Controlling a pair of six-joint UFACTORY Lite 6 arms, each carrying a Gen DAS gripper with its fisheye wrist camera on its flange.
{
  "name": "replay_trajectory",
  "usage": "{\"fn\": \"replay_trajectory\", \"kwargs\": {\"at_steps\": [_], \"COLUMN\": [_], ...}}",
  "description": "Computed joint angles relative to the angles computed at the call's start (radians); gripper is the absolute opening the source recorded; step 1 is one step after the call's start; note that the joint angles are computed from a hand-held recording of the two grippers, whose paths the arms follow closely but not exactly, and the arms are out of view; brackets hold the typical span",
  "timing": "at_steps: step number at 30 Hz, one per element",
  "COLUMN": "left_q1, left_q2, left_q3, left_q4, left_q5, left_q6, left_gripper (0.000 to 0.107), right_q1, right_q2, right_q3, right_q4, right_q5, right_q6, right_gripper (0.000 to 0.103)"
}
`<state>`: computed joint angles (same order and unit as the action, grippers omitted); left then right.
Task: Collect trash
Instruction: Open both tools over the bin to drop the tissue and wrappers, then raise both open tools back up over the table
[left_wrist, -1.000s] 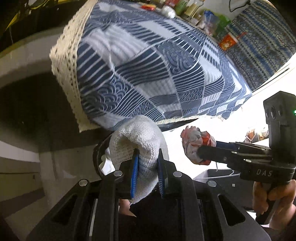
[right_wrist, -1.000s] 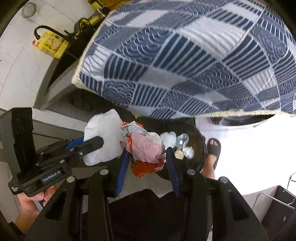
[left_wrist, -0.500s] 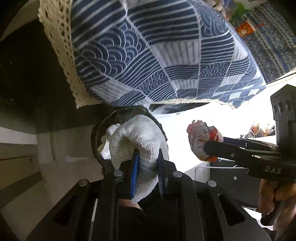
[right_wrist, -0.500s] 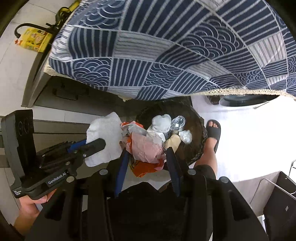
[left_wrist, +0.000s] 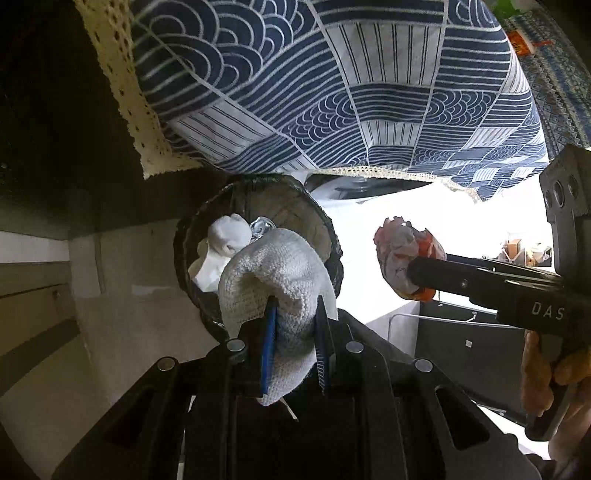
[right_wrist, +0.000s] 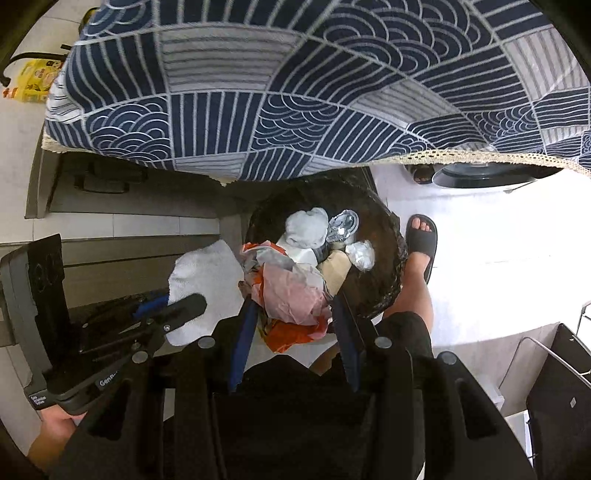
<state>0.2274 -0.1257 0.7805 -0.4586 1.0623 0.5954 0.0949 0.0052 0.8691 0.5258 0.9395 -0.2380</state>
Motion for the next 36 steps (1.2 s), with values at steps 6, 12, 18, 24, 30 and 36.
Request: {"fn": "replay_trajectory", "kwargs": {"at_steps": [6, 12, 18, 24, 30, 36], "left_q1": [-0.033, -0.081, -0.069, -0.057, -0.030, 0.003], "left_q2": [0.034, 0.038, 0.054, 0.040, 0.014, 0.002], "left_q3": [0.026, 0.060, 0.094, 0.098, 0.105, 0.137], "left_q4": [-0.005, 0.019, 0.025, 0.029, 0.026, 0.035], "left_q5": [-0.015, -0.028, -0.025, -0.017, 0.005, 0.025], "left_q6": [-0.024, -0.046, -0.065, -0.073, -0.062, -0.051], "left_gripper": [0.020, 0.056, 0.056, 0.056, 0.056, 0.056], "right_q1": [-0.033, -0.076, -0.103, -0.109, -0.106, -0.102], "right_q2": [0.051, 0.068, 0.072, 0.049, 0.011, -0.041], "right_q3": [0.045, 0.089, 0.103, 0.095, 0.093, 0.117], "right_q4": [0.026, 0.040, 0.039, 0.037, 0.023, 0.008], "right_q5": [0.019, 0.034, 0.055, 0.067, 0.074, 0.104], "right_q6": [-0.026, -0.031, -0.033, -0.028, -0.002, 0.032], "right_gripper": [0.046, 0.060, 0.062, 0.066, 0.068, 0.071]}}
